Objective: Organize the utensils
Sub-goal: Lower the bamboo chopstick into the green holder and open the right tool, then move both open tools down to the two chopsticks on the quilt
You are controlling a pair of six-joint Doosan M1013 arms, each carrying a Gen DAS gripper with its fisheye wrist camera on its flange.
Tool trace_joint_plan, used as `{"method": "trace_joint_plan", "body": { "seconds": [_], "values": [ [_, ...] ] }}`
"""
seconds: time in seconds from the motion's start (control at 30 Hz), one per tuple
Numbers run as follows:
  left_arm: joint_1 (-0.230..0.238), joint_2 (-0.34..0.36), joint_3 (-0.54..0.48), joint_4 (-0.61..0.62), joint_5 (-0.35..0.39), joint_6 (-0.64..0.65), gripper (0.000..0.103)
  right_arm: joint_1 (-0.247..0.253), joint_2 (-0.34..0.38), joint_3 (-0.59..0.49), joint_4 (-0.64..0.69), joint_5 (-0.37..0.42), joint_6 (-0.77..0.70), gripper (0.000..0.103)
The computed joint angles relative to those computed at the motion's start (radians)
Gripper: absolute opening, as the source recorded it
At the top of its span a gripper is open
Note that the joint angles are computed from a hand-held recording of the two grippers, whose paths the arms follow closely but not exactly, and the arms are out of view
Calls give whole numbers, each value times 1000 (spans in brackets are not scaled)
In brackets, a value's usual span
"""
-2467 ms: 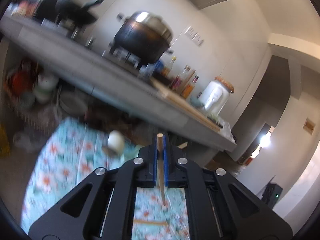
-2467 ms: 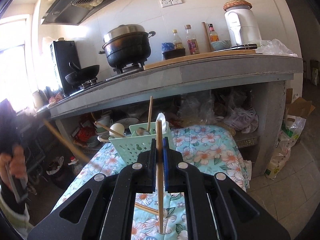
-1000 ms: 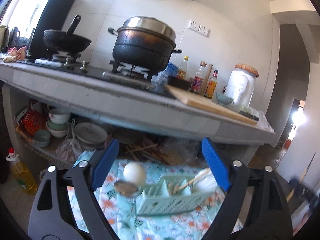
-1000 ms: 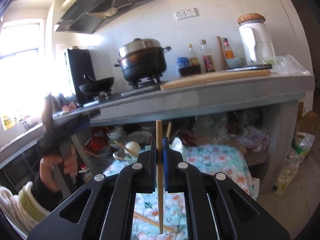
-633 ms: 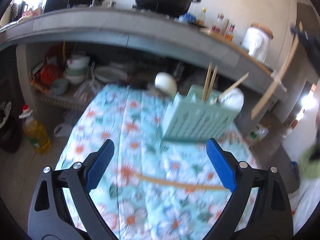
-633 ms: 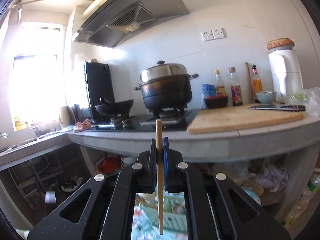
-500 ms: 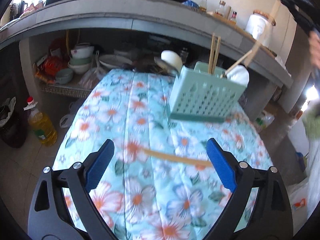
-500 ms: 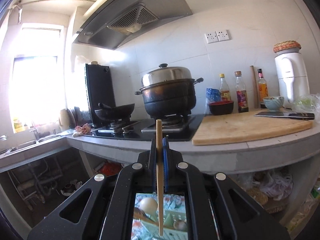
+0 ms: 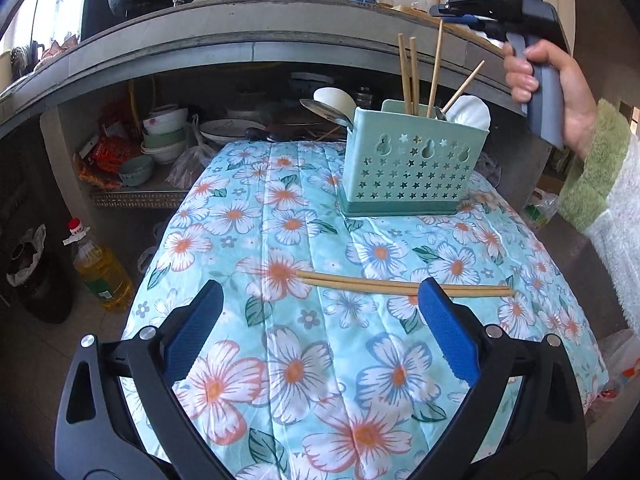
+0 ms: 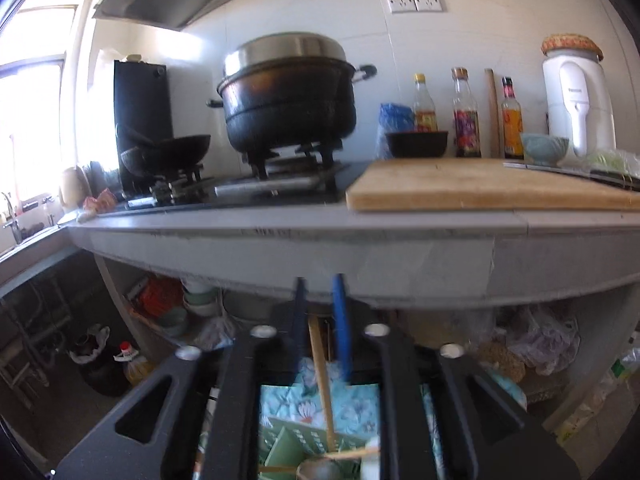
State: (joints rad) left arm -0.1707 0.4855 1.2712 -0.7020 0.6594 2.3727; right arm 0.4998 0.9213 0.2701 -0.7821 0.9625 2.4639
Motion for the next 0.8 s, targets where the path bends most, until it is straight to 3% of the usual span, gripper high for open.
{"method": "trace_joint_plan", "body": {
  "seconds": [0.03, 0.23, 0.5, 0.67, 0.8],
  "values": [
    [0, 1, -1, 1, 3, -2, 94, 0, -28, 57, -19, -26, 42, 45],
    [2, 8, -9, -12, 23, -16, 94, 15, -179, 332, -160, -142, 277, 51],
    [-3, 10, -9, -13, 42, -12, 94, 65, -357, 632, -321, -184, 539, 59],
    [-6, 20, -27, 7, 87, -45, 94, 90, -408, 732, -248, -159, 536, 69],
    [-17, 23, -27, 59, 97, -83, 94, 106, -394, 742, -54, -66, 416, 71]
  ]
}}
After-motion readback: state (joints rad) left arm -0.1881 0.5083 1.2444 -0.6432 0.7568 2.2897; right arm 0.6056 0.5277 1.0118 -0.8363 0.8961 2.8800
